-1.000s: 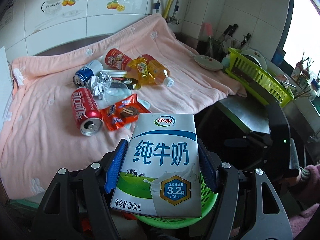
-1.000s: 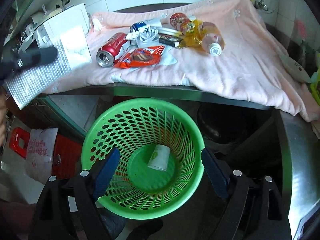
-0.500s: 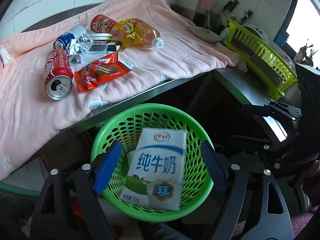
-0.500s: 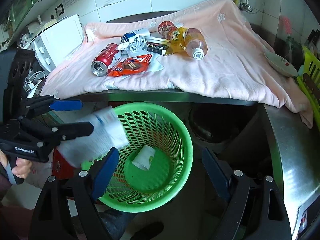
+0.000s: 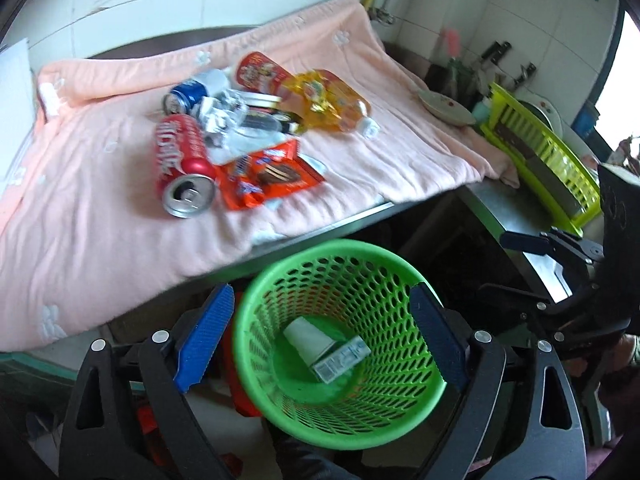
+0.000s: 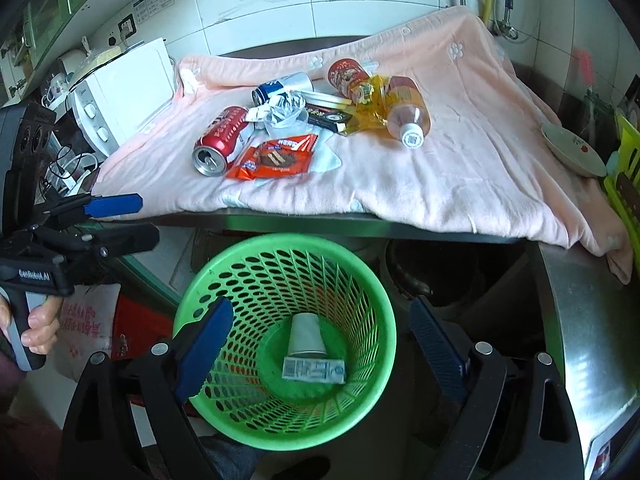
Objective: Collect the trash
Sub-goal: 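Grasp the red Coca-Cola can with the left tool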
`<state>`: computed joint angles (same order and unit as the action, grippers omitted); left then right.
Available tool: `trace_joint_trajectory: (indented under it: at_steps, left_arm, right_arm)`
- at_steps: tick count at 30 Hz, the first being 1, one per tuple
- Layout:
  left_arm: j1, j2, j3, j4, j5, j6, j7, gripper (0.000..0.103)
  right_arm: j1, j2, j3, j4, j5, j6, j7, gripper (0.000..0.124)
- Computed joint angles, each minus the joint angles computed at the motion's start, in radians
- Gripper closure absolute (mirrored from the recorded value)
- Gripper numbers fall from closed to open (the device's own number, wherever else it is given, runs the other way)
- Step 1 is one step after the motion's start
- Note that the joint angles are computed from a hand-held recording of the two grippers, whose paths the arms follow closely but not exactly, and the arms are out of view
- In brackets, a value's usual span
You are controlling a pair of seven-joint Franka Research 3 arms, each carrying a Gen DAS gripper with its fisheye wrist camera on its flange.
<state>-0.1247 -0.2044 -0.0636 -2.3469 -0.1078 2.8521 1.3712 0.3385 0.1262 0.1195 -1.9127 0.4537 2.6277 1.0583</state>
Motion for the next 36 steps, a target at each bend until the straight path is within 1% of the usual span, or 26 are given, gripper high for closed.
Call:
trace_joint_trajectory:
  at_steps: [4, 6, 9, 11, 14, 17, 19, 21, 27, 36]
  left_arm:
    - [0.069, 0.015, -0.009, 0.045, 0.086, -0.027, -0.101, 0.011]
    - [0.100, 0.036, -0.010, 0.082, 0.126, -0.044, -0.150, 0.007]
    - [0.124, 0.086, 0.005, 0.150, 0.133, -0.068, -0.169, 0.006]
    - [0.136, 0.131, 0.016, 0.206, 0.098, -0.093, -0.155, 0.006]
    - [0.164, 0.201, 0.013, 0.293, 0.091, -0.143, -0.156, 0.005]
    - [0.185, 0.274, 0.005, 0.375, 0.138, -0.184, -0.179, 0.005]
    - [0.194, 0.325, 0.000, 0.435, 0.170, -0.227, -0.190, 0.005]
    - [0.204, 0.370, -0.007, 0.487, 0.174, -0.258, -0.181, 0.005]
    - [0.229, 0.470, -0.025, 0.605, 0.160, -0.318, -0.158, 0.005]
    - [0.256, 0.550, -0.053, 0.699, 0.105, -0.359, -0.095, 0.005]
  right_arm:
    - [0.005, 0.034, 0.005, 0.049, 0.003, -0.006, 0.006, 0.036]
    - [0.008, 0.049, 0.008, 0.072, 0.000, -0.014, 0.010, 0.036]
    - [0.014, 0.072, 0.010, 0.102, -0.009, -0.017, 0.023, 0.036]
    - [0.018, 0.090, 0.010, 0.128, -0.020, -0.024, 0.037, 0.036]
    - [0.024, 0.114, 0.012, 0.163, -0.034, -0.027, 0.050, 0.036]
    - [0.029, 0.143, 0.011, 0.205, -0.054, -0.035, 0.071, 0.036]
    - [0.033, 0.163, 0.009, 0.234, -0.070, -0.040, 0.087, 0.036]
    - [0.035, 0.187, 0.009, 0.270, -0.080, -0.051, 0.099, 0.036]
    - [0.047, 0.261, 0.005, 0.386, -0.122, -0.083, 0.136, 0.036]
    - [0.064, 0.385, 0.004, 0.581, -0.160, -0.155, 0.165, 0.036]
